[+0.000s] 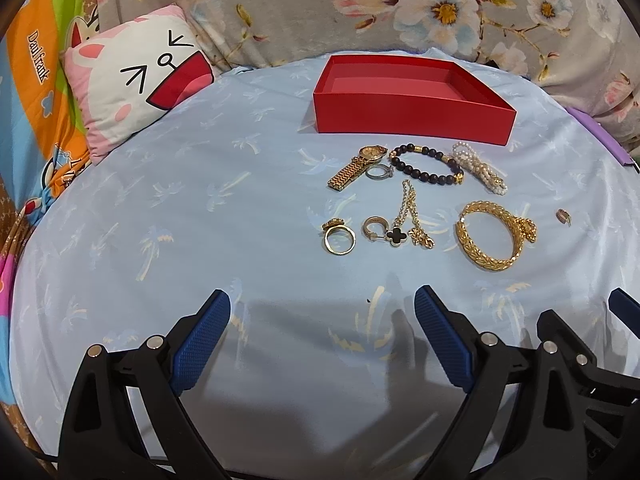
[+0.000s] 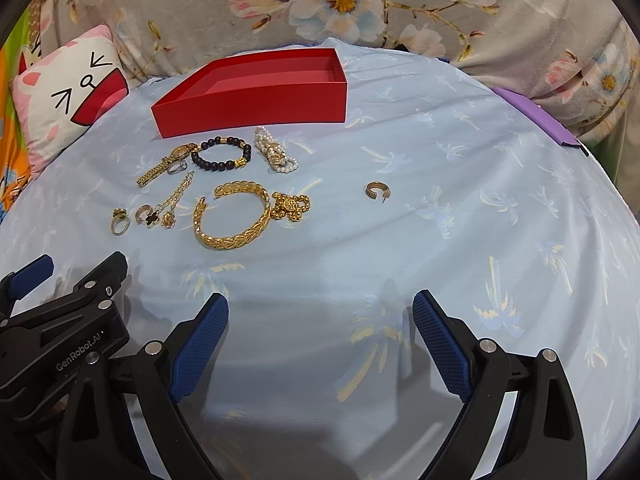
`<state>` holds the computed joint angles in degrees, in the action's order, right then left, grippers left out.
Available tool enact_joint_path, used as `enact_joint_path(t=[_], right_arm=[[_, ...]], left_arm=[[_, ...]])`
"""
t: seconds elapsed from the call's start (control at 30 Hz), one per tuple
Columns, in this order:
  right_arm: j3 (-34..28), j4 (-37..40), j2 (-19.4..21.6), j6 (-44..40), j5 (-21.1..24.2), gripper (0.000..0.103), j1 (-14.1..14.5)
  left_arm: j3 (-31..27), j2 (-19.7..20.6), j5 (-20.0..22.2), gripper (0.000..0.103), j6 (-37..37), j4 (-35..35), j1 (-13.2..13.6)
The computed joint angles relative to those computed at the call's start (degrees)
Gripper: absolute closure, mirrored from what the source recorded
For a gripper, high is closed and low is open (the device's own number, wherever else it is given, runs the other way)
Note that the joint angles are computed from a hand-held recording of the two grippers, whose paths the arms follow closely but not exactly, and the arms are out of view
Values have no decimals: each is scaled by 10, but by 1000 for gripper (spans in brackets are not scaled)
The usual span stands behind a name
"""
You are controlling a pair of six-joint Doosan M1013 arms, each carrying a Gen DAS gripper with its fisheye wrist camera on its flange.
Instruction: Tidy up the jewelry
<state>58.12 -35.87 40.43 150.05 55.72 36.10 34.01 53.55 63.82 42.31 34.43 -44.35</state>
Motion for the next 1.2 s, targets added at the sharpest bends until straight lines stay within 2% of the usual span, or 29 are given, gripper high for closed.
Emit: enact_joint_path(t=[0.17,0.3,0.43,0.57,0.63,0.77,0.87,1.2], right_arm=[[1,5,-1,0,-7,12,-1],[9,9,-7,-1,-23,12,-3],[3,35,-7,-17,-38,12,-10],[-16,54,0,-37,-50,16,-14],[-32,60,8,-54,-48,17,-14],[-70,102,30,-106,-39,26,-17],[-97,119,48,-131,-25,28,-17],[-124,139,67,-140,-11,37,-22]], left_arm=[[10,-5,-17,12,5,-18,4],[49,-27,-62,11,-16,-12,6],[56,-33,-55,11,-19,-11,9],[71,-47,-63,11,-36,-17,18],[75,-51,-65,10,-43,-21,23],[76,-52,-55,10,-44,-24,30],[78,-53,-50,10,-42,-22,33],[75,-50,-52,10,-26,-33,37]])
